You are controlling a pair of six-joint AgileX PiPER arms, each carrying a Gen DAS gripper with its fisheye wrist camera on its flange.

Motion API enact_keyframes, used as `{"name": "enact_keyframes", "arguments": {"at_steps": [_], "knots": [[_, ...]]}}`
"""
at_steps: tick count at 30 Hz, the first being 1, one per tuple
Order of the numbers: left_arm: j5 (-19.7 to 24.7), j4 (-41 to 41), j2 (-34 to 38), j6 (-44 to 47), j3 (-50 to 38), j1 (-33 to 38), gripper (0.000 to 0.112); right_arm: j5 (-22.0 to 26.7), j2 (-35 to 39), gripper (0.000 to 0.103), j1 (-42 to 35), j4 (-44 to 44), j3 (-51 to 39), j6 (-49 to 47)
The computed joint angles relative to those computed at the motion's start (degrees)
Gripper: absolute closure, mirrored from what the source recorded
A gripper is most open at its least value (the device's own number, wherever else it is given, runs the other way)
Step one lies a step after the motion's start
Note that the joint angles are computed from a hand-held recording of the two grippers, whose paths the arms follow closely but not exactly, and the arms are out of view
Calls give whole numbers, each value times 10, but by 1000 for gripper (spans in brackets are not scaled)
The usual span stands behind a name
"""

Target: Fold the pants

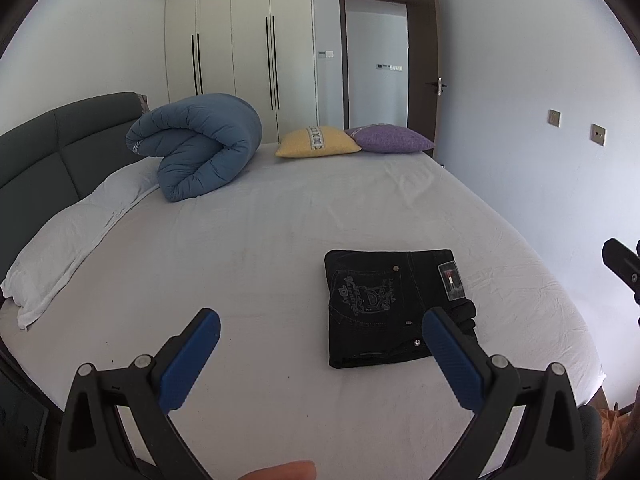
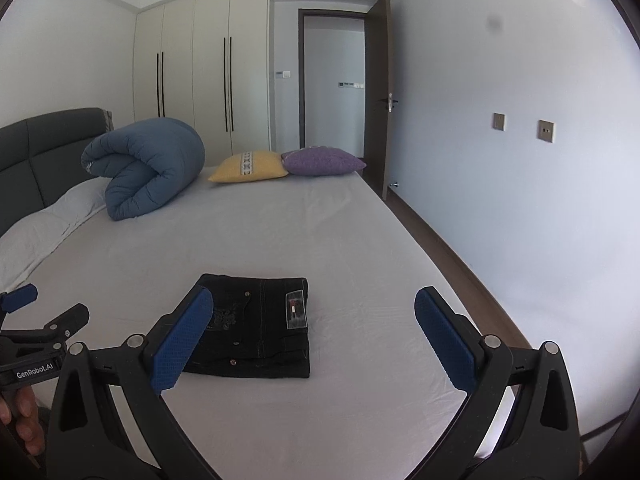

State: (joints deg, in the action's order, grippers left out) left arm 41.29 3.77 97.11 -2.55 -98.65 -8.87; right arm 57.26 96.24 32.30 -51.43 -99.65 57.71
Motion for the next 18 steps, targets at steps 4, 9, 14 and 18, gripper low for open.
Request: {"name": "enact_keyframes", "arguments": {"at_steps": [4, 9, 14, 18], "knots": [[17, -19, 23, 1, -21, 8, 9, -10, 68, 0, -19, 14, -59, -27], [25, -22, 36, 1, -27, 13, 9, 4, 120, 0, -25, 46, -129, -61], [25, -22, 40, 0, -26, 14, 9, 22, 145, 0, -23, 67, -172, -82], [25, -22, 42, -5, -27, 13, 9, 43, 156, 0, -20, 84, -204, -93]]}}
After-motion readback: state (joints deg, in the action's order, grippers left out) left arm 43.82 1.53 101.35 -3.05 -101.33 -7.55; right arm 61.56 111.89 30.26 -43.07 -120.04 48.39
